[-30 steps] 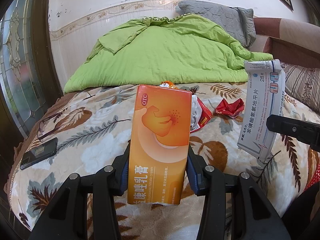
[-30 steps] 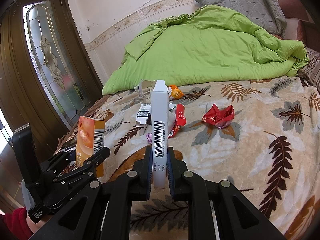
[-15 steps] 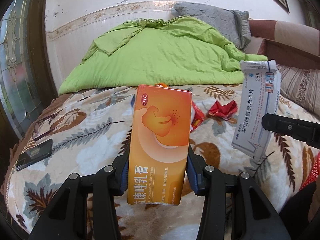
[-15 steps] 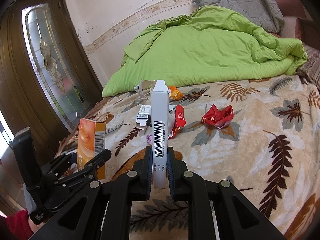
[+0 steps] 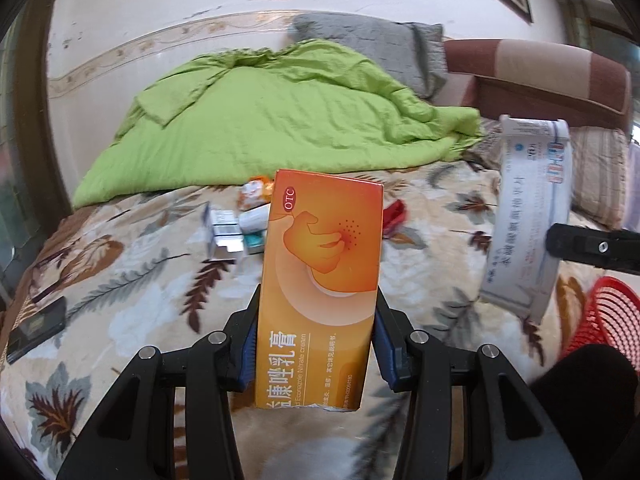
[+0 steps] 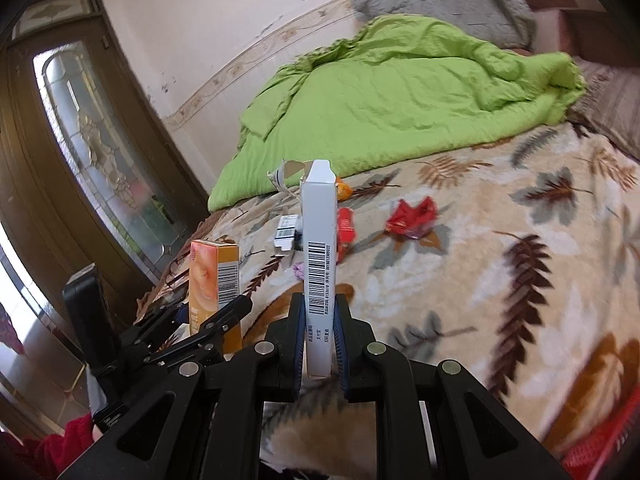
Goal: Collect trash
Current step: 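Carry both boxes to the red basket and open both grippers, then grasp the red wrapper with the right gripper while the left grasps the purple tissue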
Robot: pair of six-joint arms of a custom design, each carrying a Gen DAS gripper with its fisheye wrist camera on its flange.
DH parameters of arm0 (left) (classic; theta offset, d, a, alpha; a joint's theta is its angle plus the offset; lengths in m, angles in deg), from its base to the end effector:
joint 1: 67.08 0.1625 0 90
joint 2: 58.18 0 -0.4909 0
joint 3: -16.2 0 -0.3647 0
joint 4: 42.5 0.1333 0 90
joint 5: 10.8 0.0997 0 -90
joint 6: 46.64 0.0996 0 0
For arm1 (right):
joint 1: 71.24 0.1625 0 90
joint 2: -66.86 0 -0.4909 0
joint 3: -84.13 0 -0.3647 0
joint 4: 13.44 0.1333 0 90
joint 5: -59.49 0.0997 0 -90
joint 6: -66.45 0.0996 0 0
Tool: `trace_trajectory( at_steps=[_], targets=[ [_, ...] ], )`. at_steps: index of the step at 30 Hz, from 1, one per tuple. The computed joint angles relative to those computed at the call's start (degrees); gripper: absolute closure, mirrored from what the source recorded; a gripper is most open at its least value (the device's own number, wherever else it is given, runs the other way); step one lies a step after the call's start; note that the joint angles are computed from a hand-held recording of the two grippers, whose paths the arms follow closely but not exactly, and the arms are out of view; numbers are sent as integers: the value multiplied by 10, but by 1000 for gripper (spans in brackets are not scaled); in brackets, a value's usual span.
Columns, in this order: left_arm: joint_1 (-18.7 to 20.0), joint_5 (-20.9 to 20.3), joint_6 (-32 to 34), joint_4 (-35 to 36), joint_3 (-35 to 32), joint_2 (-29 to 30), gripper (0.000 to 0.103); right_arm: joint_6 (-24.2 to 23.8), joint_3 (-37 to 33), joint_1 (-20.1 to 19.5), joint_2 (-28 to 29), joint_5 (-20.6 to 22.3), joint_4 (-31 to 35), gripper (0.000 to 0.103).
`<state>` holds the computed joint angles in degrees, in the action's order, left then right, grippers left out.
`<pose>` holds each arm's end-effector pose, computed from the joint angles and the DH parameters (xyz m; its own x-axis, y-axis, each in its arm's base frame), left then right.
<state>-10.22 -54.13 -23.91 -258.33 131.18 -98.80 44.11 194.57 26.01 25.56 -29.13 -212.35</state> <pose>-0.1484 -0.6036 0.1663 -0.6853 0.1081 -0.7202 0.6563 0.5202 -0.5464 0.2153 -0.6168 0.1329 -0.8786 -0.4206 0.2260 -0.4659 0.6515 -0.5987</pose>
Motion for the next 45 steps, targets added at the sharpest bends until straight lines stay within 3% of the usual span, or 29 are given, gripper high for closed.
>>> trace_trajectory(
  at_steps=[3, 9, 18, 24, 26, 30, 32, 34, 35, 39, 45],
  targets=[
    [-12, -36, -28, 37, 10, -7, 57, 3, 40, -9, -33, -5, -25, 89],
    [-49, -101, -19, 79, 7, 0, 57, 19, 118, -37, -115, -38, -83, 89],
    [-93, -222, -54, 214, -60, 30, 58, 20, 194, -77, -215, -117, -174, 89],
    [-111, -293, -81, 301, -117, 76, 58, 29, 225, -117, -252, -126, -196, 89],
    [-114, -301, -83, 322, -131, 93, 57, 36, 234, -133, -260, -125, -195, 89],
    [-117, -314, -99, 345, -149, 113, 35, 40, 243, -159, -263, -126, -191, 86],
    [-122, -310, -103, 348, -148, 115, 35, 44, 238, -165, -263, -139, -171, 84],
    [-125, -304, -103, 339, -140, 114, 34, 55, 238, -173, -266, -133, -158, 64],
    [-125, -299, -105, 337, -136, 110, 34, 58, 240, -177, -267, -129, -162, 60],
    [-117, -288, -118, 330, -128, 97, 33, 52, 238, -173, -263, -127, -172, 59],
    [-103, -241, -120, 305, -102, 71, 31, 58, 224, -154, -246, -112, -158, 55]
  ],
)
